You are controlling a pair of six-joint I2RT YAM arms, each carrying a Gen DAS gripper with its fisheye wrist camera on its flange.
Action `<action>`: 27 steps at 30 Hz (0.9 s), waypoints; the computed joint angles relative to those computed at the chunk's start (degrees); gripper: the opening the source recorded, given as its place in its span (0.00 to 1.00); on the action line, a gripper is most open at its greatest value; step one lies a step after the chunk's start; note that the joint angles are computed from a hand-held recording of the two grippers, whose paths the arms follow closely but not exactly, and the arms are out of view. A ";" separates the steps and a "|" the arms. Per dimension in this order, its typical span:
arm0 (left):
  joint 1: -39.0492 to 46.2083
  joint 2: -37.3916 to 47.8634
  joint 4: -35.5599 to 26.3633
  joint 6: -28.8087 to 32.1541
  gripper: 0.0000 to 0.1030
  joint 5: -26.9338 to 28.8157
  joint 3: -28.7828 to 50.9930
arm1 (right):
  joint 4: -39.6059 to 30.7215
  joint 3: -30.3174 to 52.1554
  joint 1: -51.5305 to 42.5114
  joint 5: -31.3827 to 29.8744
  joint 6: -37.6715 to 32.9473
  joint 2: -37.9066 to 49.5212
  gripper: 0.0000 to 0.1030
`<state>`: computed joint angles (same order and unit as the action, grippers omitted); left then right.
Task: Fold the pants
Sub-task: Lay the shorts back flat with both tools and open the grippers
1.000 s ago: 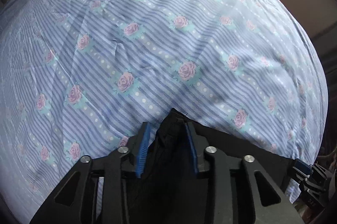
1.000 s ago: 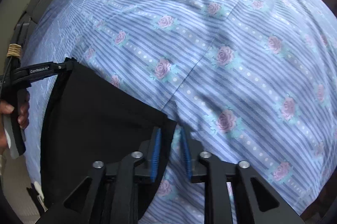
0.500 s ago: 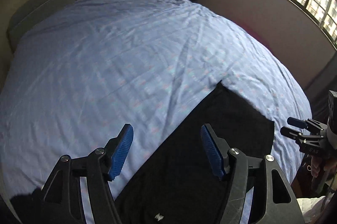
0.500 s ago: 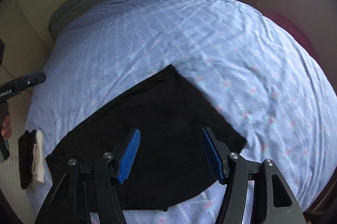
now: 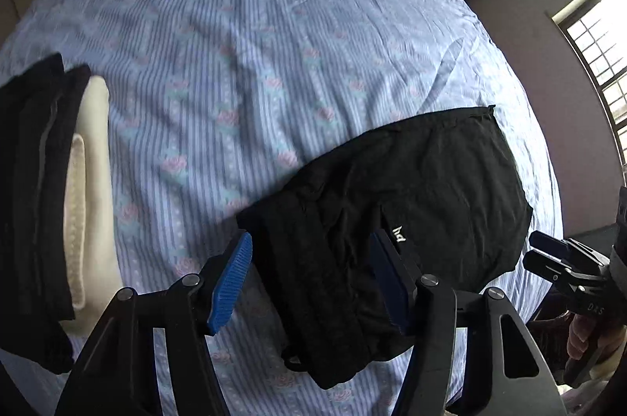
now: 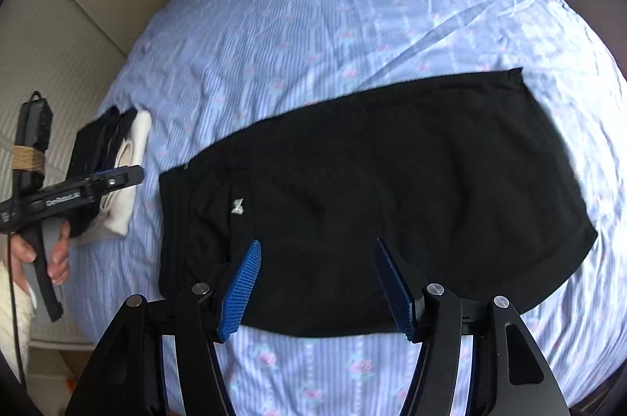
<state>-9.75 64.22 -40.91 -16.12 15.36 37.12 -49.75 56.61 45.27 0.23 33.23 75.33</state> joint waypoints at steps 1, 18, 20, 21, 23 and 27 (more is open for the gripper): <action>0.68 0.64 1.21 0.21 0.58 0.84 -1.34 | -0.33 0.26 1.03 0.05 1.04 0.91 0.60; 6.82 14.38 19.05 1.09 0.17 6.49 -4.69 | -6.78 8.00 14.07 5.77 12.89 9.82 0.60; 8.57 13.21 19.13 2.09 0.10 7.77 -5.52 | -7.12 9.14 14.54 6.39 12.86 10.82 0.60; 9.15 12.13 18.89 2.71 0.10 7.84 -5.92 | -7.01 9.41 14.64 6.40 12.83 11.13 0.60; 9.46 10.58 18.36 3.52 0.10 7.19 -6.31 | -6.74 10.03 14.83 6.18 12.66 11.71 0.60; 9.78 11.99 18.48 5.38 0.13 6.82 -6.11 | -6.42 10.98 15.60 6.02 12.35 12.98 0.60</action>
